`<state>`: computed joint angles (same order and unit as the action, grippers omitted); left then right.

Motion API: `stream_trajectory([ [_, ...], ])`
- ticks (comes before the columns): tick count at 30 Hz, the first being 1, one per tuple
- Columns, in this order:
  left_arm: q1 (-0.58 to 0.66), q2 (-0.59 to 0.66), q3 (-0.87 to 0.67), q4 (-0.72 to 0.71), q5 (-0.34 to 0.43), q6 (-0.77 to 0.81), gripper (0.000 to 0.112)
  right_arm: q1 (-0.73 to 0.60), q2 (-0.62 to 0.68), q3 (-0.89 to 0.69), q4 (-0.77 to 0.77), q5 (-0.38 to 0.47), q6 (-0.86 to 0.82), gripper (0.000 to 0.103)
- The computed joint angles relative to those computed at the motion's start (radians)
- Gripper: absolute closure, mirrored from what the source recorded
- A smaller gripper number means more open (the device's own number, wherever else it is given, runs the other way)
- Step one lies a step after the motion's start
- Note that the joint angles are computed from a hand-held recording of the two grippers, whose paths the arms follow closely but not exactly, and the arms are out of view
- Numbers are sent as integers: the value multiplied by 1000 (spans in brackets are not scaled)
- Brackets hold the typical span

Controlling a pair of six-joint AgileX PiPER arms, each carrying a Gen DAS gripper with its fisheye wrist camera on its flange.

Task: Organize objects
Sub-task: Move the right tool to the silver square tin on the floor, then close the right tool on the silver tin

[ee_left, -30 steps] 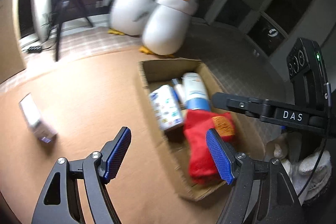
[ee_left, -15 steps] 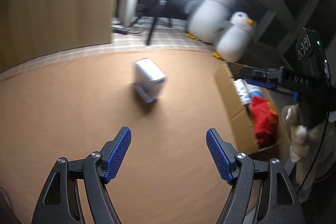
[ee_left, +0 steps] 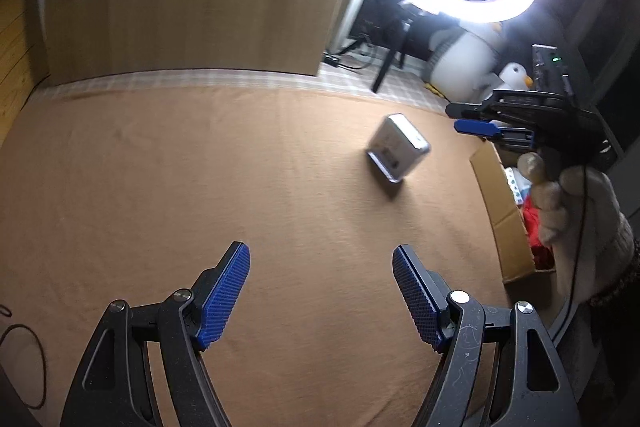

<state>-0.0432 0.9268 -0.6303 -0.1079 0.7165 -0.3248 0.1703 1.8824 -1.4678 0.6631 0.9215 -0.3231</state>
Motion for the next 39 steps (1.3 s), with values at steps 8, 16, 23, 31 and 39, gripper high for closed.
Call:
stream_trajectory([
  [8, 364, -112, 72, -229, 107, 375, 35, 61, 125, -89, -12, 8, 87, 82],
  [16, 531, -143, 82, -305, 174, 514, 35, 128, 118, -67, 32, 31, 31, 83],
  [23, 491, -153, 85, -267, 168, 458, 35, 180, 175, -181, -113, 40, 83, 75],
  [31, 464, -173, 88, -245, 178, 419, 35, 273, 318, -352, -378, 60, 228, 73],
  [39, 386, -137, 100, -229, 124, 355, 35, 280, 288, -307, -365, 102, 202, 73],
])
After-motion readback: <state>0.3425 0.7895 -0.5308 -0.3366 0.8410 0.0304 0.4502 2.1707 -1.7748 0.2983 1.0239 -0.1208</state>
